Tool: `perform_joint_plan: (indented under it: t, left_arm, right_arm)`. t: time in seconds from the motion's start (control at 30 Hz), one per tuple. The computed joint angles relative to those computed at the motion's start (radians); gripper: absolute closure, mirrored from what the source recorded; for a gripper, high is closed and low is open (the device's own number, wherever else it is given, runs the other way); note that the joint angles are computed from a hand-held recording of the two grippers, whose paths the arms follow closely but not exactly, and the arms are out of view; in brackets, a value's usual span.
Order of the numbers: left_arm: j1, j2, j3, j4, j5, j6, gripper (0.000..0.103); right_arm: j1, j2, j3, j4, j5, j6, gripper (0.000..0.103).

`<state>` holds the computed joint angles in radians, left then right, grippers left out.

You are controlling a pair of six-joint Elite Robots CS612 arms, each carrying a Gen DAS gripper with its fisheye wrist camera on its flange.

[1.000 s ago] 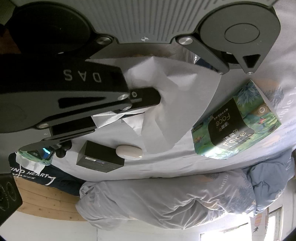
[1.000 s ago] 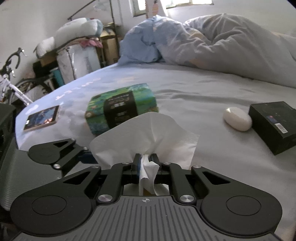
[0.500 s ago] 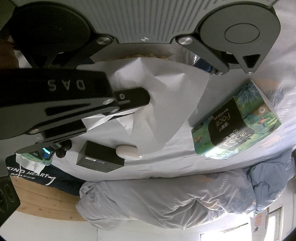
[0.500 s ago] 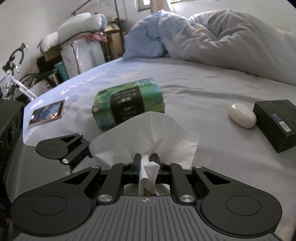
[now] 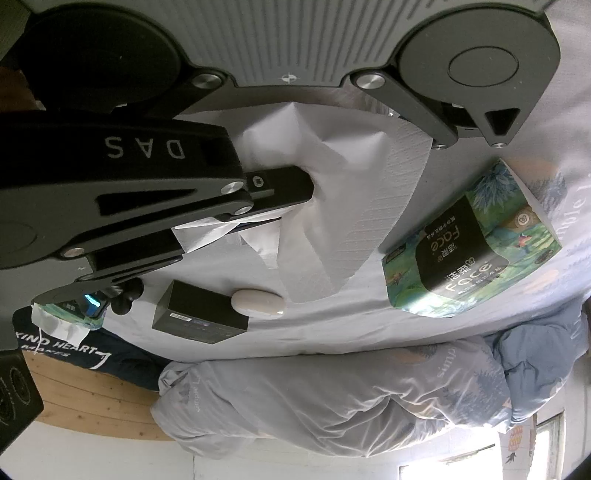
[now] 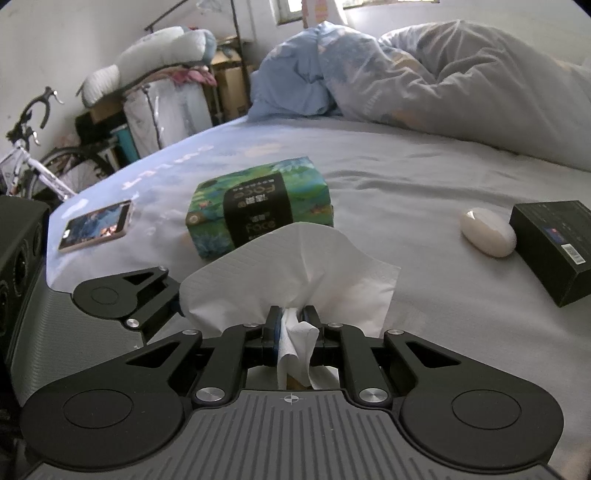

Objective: Clean container
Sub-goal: 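Wipe the tissue back and forth over the bag with the right gripper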

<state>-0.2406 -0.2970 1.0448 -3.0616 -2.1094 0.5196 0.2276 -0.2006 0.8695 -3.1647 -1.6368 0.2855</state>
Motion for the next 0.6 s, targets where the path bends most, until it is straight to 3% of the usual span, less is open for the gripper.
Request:
perform_joint_plan:
  t: [0.6]
  left_arm:
    - [0.0,0.0,-0.001,0.001,0.001,0.001,0.0]
  right_arm:
    - [0.001,0.008,-0.012,-0.011,-0.005,-0.004,0.091]
